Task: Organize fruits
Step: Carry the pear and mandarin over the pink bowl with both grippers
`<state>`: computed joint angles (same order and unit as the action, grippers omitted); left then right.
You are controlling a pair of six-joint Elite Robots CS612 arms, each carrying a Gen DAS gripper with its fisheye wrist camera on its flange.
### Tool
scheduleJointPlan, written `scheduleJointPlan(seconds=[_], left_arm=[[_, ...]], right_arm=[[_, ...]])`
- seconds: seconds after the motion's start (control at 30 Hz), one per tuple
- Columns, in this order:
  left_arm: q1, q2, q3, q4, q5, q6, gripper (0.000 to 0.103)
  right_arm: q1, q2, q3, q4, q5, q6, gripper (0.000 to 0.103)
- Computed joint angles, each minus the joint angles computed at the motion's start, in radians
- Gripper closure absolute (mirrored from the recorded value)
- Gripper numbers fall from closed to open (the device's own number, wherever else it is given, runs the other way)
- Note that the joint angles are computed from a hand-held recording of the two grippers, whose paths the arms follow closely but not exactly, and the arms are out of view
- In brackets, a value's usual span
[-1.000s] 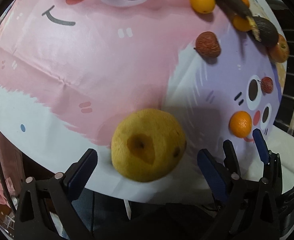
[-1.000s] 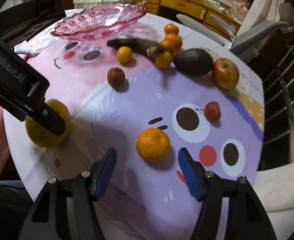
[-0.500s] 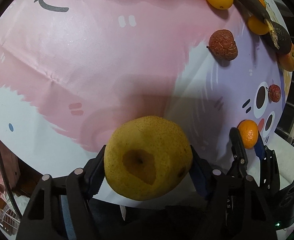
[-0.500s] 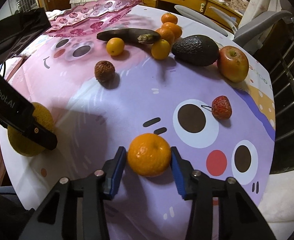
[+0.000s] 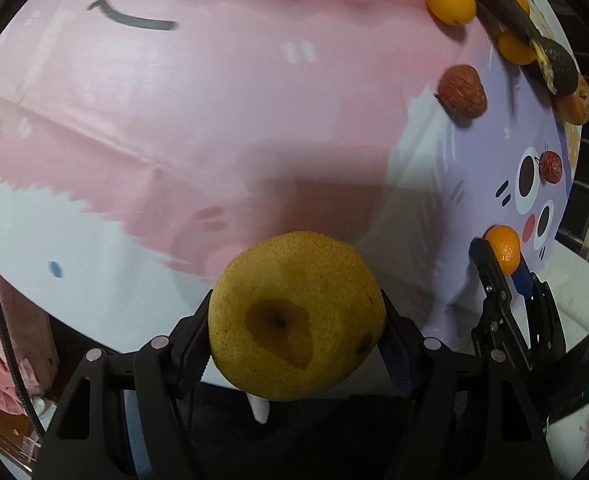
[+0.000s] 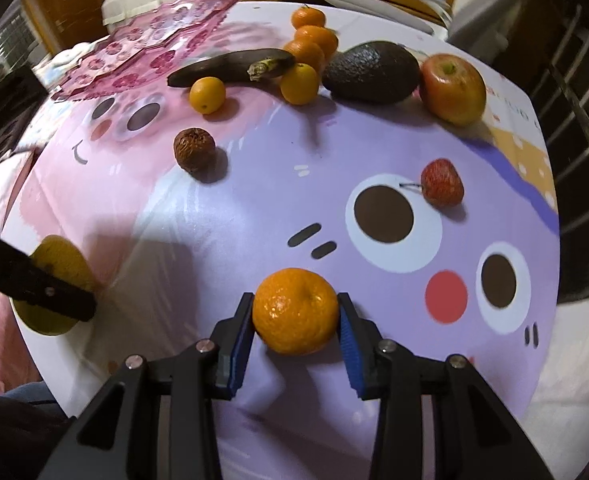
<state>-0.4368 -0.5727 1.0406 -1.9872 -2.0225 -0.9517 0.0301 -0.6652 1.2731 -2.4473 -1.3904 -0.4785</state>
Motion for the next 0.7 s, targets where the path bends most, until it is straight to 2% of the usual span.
scheduleJointPlan(seconds=[0.1, 0.37, 0.7], left_arm=[[0.009, -0.019, 0.023, 0.007, 0.006, 0.026, 0.032], [0.065, -0.088, 0.076, 0.043, 0.083, 0.136, 0.032], [0.140, -0.142, 0.059, 0.072, 0.185, 0.334, 0.032]], right_arm=[[0.011, -0.008, 0.004, 0.029, -0.015, 0.062, 0.063], [0.053, -0.029, 0.010, 0.095, 0.003, 0.285, 0.063], [0.123, -0.031, -0.023, 0.030, 0.012, 0.407, 0.063]])
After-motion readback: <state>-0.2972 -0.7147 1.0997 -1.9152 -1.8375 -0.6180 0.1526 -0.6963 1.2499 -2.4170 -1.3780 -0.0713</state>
